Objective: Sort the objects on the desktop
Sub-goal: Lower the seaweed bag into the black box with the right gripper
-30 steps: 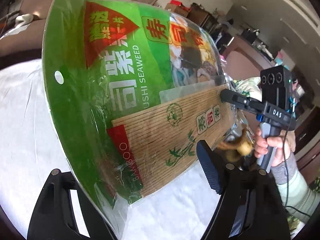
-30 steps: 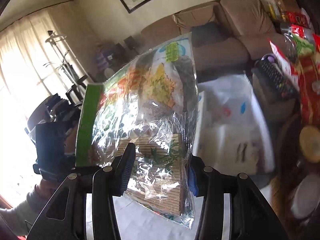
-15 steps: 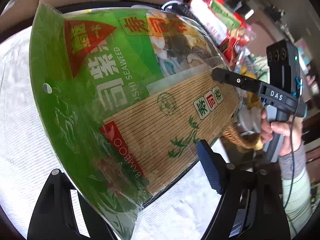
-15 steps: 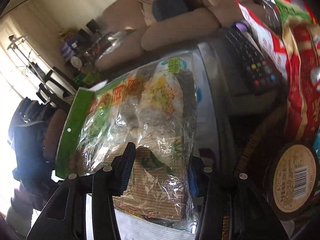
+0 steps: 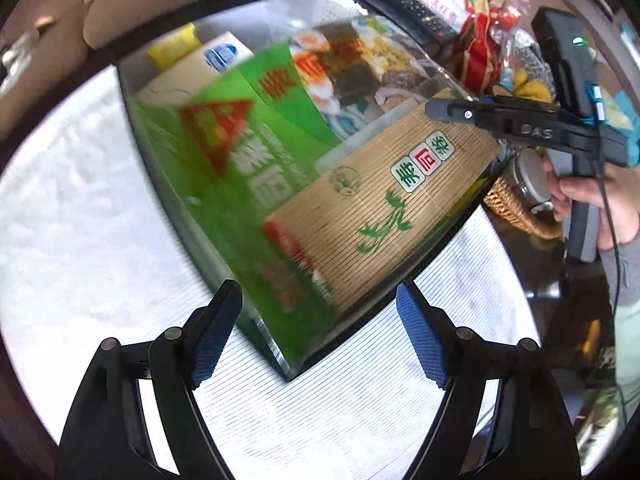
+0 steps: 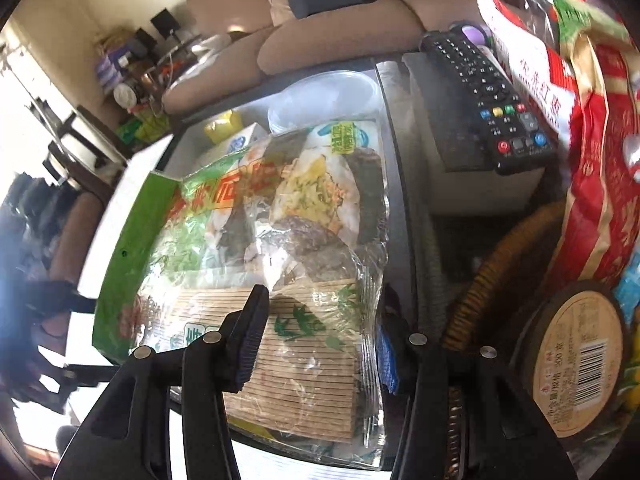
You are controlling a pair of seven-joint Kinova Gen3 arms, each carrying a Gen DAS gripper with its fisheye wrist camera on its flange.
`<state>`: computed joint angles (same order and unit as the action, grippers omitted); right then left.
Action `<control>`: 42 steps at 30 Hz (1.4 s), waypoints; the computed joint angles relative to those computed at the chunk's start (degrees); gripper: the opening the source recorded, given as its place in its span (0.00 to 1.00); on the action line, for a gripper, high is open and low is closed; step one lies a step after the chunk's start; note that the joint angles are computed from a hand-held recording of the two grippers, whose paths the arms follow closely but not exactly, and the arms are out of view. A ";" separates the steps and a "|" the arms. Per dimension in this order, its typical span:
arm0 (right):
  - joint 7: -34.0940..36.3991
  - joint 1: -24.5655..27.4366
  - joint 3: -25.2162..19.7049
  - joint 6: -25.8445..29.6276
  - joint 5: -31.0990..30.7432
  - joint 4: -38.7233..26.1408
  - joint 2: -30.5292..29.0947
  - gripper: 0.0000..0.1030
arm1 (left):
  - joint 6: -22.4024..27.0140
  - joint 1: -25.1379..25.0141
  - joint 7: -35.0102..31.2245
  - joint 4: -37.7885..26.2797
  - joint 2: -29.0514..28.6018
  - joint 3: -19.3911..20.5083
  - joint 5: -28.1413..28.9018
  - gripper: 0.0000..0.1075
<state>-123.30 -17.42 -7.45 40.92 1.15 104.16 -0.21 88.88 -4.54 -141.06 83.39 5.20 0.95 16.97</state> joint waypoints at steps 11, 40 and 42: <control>-11.45 2.67 -6.04 4.79 13.33 -1.47 -4.07 0.48 | -5.44 5.01 9.12 -2.44 0.40 2.66 1.81 0.72; -1.05 -7.42 4.08 20.77 13.51 -24.47 20.39 0.46 | -17.04 9.86 15.26 -2.32 9.08 4.80 -9.20 0.76; -1.31 -6.80 4.37 19.76 12.39 -23.99 19.49 0.46 | -16.94 8.48 14.28 -2.38 8.11 3.87 -7.34 0.76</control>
<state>-124.61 -24.22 -3.08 60.68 13.54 80.17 19.28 71.94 3.93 -126.78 81.01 13.30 4.82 9.63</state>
